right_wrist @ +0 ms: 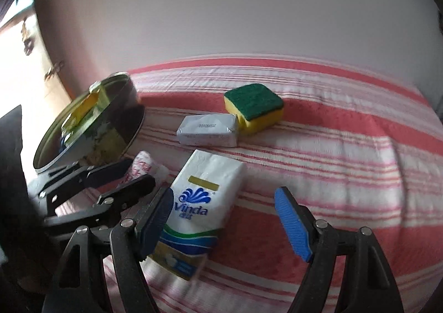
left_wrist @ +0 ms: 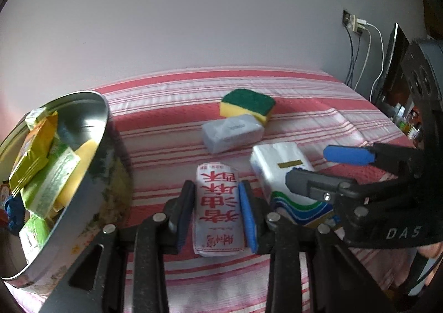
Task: Organize objects
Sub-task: 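Grasp the white printed packet with the left tool while the right tool grasps the Vinda tissue pack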
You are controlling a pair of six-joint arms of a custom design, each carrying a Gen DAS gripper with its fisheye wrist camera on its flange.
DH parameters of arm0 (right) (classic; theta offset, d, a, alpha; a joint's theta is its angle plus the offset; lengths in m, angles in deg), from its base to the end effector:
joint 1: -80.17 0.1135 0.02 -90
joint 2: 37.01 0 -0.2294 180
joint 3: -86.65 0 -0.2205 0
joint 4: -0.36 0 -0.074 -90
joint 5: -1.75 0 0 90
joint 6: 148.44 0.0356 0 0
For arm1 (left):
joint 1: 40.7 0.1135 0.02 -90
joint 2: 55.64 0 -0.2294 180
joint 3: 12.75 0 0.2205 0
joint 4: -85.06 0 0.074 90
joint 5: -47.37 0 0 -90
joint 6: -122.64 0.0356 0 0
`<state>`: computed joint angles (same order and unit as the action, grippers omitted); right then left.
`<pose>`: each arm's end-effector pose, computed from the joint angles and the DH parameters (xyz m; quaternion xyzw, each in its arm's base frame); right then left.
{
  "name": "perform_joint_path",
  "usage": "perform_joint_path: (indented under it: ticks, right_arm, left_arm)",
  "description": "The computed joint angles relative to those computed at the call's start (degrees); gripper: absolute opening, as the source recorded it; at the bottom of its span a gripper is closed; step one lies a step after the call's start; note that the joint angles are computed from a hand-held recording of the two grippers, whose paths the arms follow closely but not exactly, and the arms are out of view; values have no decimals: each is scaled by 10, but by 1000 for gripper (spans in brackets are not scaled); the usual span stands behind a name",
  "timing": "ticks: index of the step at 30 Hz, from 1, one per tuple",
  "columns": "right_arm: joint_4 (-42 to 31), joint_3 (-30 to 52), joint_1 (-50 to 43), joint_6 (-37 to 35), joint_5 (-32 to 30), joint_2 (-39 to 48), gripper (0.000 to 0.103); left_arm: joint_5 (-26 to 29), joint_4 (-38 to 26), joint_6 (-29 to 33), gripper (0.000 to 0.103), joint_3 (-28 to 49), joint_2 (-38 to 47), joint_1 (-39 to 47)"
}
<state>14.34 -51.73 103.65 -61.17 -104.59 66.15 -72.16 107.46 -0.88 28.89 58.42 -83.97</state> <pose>0.2256 0.1089 0.0632 -0.2593 0.8870 0.1948 0.3286 0.1923 -0.1569 0.0323 -0.0096 0.9128 -0.0176 0.4078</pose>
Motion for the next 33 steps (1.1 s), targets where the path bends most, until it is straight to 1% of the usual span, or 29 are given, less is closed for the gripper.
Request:
perform_joint_path:
  ticks: [2,4,8,13,16,19,21,24,26,27,28,29,33]
  right_arm:
    - [17,-6,12,20,6,7,78]
    - [16,-1,26,26,18,16,78]
    - [20,-6,37,27,18,20,78]
    - [8,-16,71,11,57,2,78]
    - [-1,-15,100,3,99,-2,78]
    - [1,-14,133,-2,156,5,78]
    - [6,-5,131,5,159,21,78]
    - [16,14,109,18,137,51,77]
    - [23,13,110,22,144,51,70]
    - [27,12,113,23,148,53,60]
    - [32,11,116,23,156,55,55]
    - [39,8,116,24,161,56,55]
    - [60,-8,101,32,139,48,55]
  left_arm:
    - [-3,9,-3,32,-12,-5,3]
    - [-11,14,-3,32,-19,-9,3]
    - [1,30,0,32,-30,-9,14]
    - [-1,41,1,32,-43,-15,23]
    - [7,58,4,32,-56,-15,33]
    - [-3,51,6,32,-52,-17,27]
    - [-10,47,8,32,-50,-17,23]
    - [-5,50,7,32,-52,-19,26]
    - [-4,49,8,32,-50,-18,27]
    - [-8,48,8,32,-50,-18,24]
    - [-12,47,8,32,-50,-19,21]
    - [-16,46,8,32,-50,-20,19]
    - [-30,49,8,32,-53,-23,9]
